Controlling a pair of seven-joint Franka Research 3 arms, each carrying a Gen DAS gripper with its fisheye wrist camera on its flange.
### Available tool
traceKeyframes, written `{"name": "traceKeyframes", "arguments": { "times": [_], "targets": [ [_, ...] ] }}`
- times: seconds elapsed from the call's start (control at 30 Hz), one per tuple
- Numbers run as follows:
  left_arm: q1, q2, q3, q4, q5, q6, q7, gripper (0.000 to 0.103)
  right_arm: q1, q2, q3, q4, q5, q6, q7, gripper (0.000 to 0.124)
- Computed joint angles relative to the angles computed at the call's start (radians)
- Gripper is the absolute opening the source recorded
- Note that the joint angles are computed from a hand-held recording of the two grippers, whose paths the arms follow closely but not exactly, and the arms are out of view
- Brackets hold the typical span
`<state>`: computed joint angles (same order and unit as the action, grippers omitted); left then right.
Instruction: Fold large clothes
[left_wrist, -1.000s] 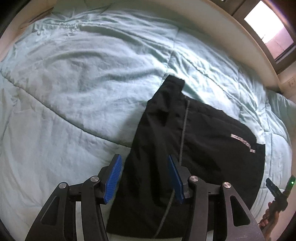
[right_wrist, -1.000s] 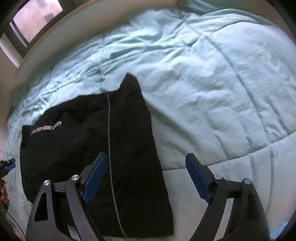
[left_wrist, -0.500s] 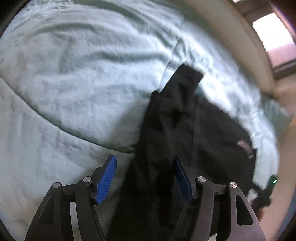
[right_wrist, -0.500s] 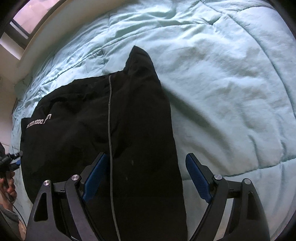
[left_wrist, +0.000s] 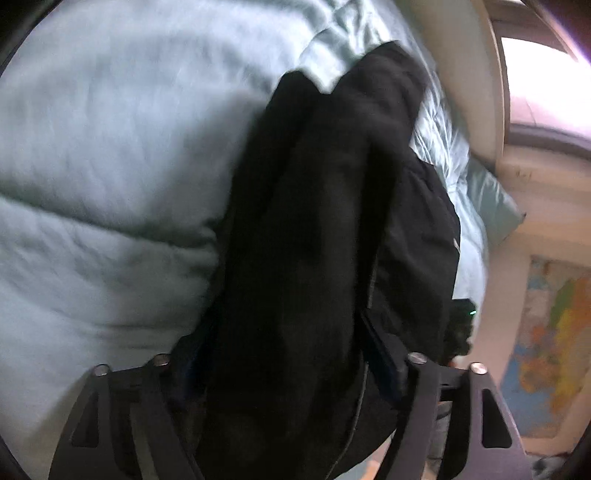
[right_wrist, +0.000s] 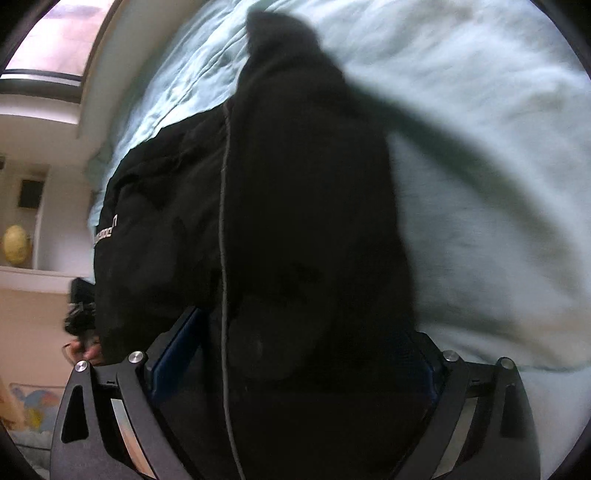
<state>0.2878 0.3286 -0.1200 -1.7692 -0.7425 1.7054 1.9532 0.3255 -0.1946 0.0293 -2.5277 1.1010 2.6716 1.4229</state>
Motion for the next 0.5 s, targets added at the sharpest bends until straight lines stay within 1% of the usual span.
{"name": "traceKeyframes", "arguments": {
  "times": [0.03,0.1,0.13,0.17,0.2,0.23,0.27,0.33,0.37,0.4,0.43,0.47,0.5],
  "targets": [
    [0.003,0.004,-0.005,-0.016,-0.03,0.004,0.004,0.079,0.007,0.019,0.002,0.013,0.017,0.009,-0.023,0.097],
    [-0.005,-0.01,-0.011,-0.049,-0.049,0.045,0.028,0.078,0.014,0.042,0.004,0.036,0.054,0.022,-0.066,0.082],
    [-0.011,-0.041,-0.014,-0.084,-0.062,0.093,0.065,0.074,0.017,0.041,-0.001,0.042,0.095,0.018,-0.108,0.076],
    [-0.015,-0.066,-0.013,-0.107,-0.07,0.116,0.097,0.061,0.013,0.034,0.006,0.039,0.082,0.026,-0.101,0.069],
    [-0.019,-0.089,-0.01,-0.125,-0.077,0.127,0.119,0.053,0.011,0.018,0.013,0.03,0.05,0.033,-0.094,0.066],
    [-0.02,-0.103,-0.006,-0.137,-0.093,0.13,0.134,0.051,0.011,0.004,0.017,0.022,0.031,0.037,-0.088,0.061],
    [-0.02,-0.115,-0.001,-0.148,-0.114,0.128,0.151,0.05,0.012,-0.007,0.018,0.015,0.017,0.039,-0.077,0.061],
    [-0.023,-0.113,0.01,-0.152,-0.136,0.109,0.152,0.05,0.014,-0.016,0.014,0.01,-0.009,0.029,-0.066,0.062],
    [-0.026,-0.098,0.014,-0.142,-0.137,0.096,0.136,0.053,0.015,-0.007,0.007,0.017,-0.008,0.018,-0.072,0.067],
    [-0.026,-0.08,0.016,-0.133,-0.148,0.085,0.112,0.059,0.017,0.013,-0.004,0.033,0.015,0.0,-0.09,0.07],
    [-0.022,-0.069,0.018,-0.131,-0.157,0.075,0.098,0.06,0.017,0.044,-0.013,0.06,0.049,-0.019,-0.116,0.073],
    [-0.024,-0.062,0.015,-0.131,-0.167,0.076,0.086,0.061,0.014,0.067,-0.013,0.075,0.079,-0.028,-0.132,0.074],
    [-0.028,-0.074,0.012,-0.143,-0.163,0.094,0.089,0.061,0.01,0.065,-0.006,0.072,0.088,-0.026,-0.128,0.075]
  ]
}}
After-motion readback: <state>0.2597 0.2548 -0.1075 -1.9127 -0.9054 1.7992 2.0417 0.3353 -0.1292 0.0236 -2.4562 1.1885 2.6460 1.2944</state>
